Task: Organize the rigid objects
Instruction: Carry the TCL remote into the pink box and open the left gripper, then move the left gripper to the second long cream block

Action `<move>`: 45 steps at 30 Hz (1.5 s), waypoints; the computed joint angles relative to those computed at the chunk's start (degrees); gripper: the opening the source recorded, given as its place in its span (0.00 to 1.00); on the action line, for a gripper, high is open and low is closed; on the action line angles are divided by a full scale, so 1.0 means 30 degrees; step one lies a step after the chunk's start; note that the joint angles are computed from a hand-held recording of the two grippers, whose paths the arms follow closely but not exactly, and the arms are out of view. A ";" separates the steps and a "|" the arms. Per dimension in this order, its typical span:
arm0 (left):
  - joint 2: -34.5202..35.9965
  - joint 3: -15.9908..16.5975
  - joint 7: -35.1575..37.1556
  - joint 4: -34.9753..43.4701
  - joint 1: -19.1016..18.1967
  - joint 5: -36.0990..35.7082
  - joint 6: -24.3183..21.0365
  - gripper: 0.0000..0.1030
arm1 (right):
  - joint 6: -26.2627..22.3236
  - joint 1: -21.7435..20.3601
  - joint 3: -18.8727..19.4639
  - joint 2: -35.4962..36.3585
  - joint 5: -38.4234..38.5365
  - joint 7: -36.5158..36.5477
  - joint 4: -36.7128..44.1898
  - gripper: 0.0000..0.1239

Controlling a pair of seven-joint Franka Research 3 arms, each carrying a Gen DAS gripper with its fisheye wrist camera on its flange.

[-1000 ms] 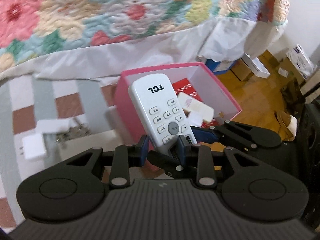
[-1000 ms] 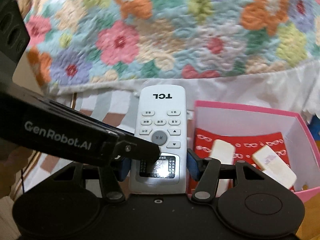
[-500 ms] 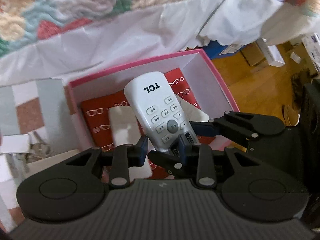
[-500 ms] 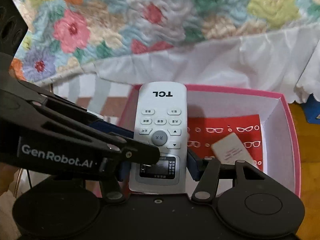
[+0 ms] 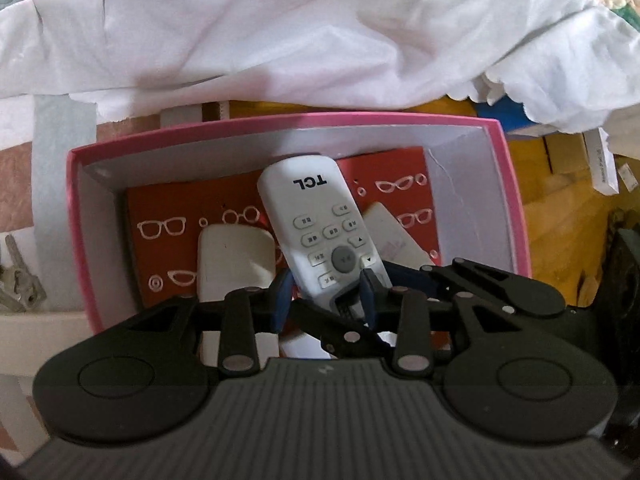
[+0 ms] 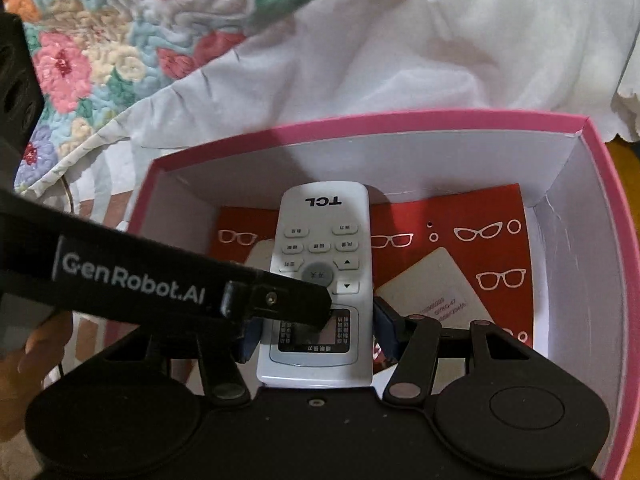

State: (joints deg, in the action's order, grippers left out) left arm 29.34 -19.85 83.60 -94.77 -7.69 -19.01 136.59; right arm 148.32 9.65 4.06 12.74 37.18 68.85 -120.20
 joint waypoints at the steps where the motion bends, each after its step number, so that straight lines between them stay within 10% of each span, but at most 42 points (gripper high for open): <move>1: 0.0211 0.0064 -0.0122 0.0109 -0.0085 0.0062 0.0171 0.33 | -0.0075 0.0000 -0.0015 0.0188 -0.0047 0.0029 0.0144 0.50; 18: 0.1959 -0.0435 -0.0313 0.1335 -0.0423 -0.0063 0.0457 0.37 | 0.1720 0.1042 -0.0944 -0.0556 -0.6971 0.4683 -0.1353 0.51; 29: -0.2751 -0.1040 0.6397 -0.2236 0.1390 -0.2085 -0.0051 0.39 | 0.6387 0.1531 0.0109 -0.7141 -0.5608 0.4980 -0.7341 0.52; 33: -0.5361 -0.0182 0.8032 -0.4215 0.1441 -0.2976 -0.0190 0.40 | 0.7617 0.0883 0.1367 -0.8389 -0.8185 0.7611 -0.8472 0.53; 45: -1.1912 0.3645 1.1468 -0.9686 0.0358 -0.4122 0.0766 0.46 | 0.8694 0.5893 0.0241 -0.9832 -0.4753 0.6800 -0.8433 0.53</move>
State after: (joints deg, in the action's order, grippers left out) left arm -6.40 -8.92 118.01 -123.83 -6.61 -31.37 138.89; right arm 174.40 27.33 4.78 -16.75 22.92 89.25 -145.50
